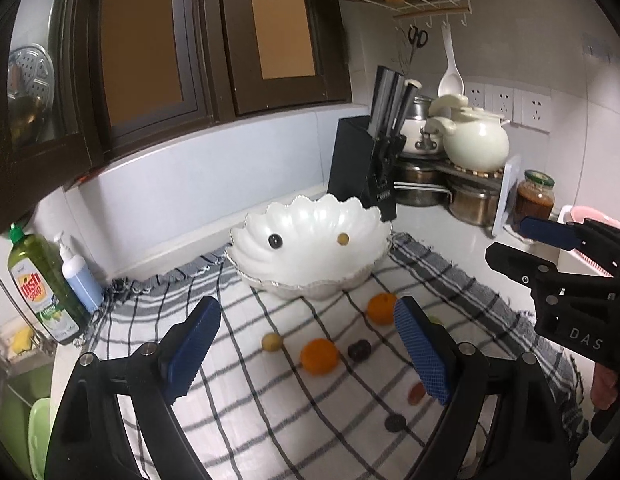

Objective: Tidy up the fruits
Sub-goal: 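Lift both open tools out of the bowl and move back over the cloth, then grasp another dark plum with the left tool while the right tool grasps a red date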

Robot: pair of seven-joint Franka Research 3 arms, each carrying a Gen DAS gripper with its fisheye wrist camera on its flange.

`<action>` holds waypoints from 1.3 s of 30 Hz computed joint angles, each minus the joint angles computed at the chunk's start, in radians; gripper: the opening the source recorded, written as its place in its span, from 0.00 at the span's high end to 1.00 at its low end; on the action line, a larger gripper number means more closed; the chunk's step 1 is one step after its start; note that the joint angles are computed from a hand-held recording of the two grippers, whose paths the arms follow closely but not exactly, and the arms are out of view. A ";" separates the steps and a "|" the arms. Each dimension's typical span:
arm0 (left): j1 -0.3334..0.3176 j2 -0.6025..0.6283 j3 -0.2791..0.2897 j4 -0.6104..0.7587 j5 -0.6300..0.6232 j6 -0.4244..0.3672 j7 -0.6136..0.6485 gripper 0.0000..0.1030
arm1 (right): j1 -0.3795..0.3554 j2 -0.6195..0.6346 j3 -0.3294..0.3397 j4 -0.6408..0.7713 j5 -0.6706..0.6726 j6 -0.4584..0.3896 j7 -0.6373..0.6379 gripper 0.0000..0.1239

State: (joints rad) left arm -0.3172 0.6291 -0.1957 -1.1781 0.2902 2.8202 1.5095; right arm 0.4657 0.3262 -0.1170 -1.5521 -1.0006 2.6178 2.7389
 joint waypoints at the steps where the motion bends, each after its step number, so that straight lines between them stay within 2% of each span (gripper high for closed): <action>1: 0.002 -0.010 -0.001 -0.023 0.001 0.012 0.000 0.13 | 0.002 -0.006 0.002 -0.015 -0.001 0.002 -0.004 0.55; 8: -0.002 -0.066 0.011 -0.156 0.044 0.091 -0.008 0.13 | -0.008 -0.028 0.025 -0.087 0.045 0.045 -0.066 0.55; 14: 0.012 -0.079 -0.010 -0.208 0.050 0.107 0.014 0.14 | -0.018 -0.029 0.038 -0.128 0.136 0.071 -0.134 0.55; 17: 0.013 -0.079 -0.011 -0.226 0.051 0.117 0.016 0.18 | -0.014 -0.028 0.034 -0.143 0.161 0.075 -0.159 0.55; 21: 0.036 -0.062 -0.051 -0.227 0.020 0.100 0.056 0.21 | -0.009 -0.027 0.029 -0.162 0.184 0.082 -0.174 0.55; 29: 0.050 -0.032 -0.085 -0.225 -0.038 0.035 0.133 0.33 | -0.008 -0.009 0.028 -0.180 0.252 0.091 -0.237 0.56; 32: 0.055 -0.031 -0.097 -0.236 -0.057 0.023 0.168 0.39 | -0.015 0.001 0.032 -0.186 0.305 0.106 -0.277 0.59; 36: 0.064 -0.024 -0.122 -0.241 -0.085 0.017 0.227 0.42 | -0.020 0.014 0.033 -0.192 0.377 0.123 -0.332 0.63; 39: 0.064 -0.010 -0.132 -0.225 -0.106 -0.010 0.260 0.49 | -0.010 0.023 0.022 -0.189 0.410 0.126 -0.355 0.63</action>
State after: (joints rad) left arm -0.2534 0.6189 -0.3272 -1.4033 0.1846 2.8098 1.7699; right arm 0.4552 0.3494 -0.0953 -1.7415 -0.5911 2.7437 2.3835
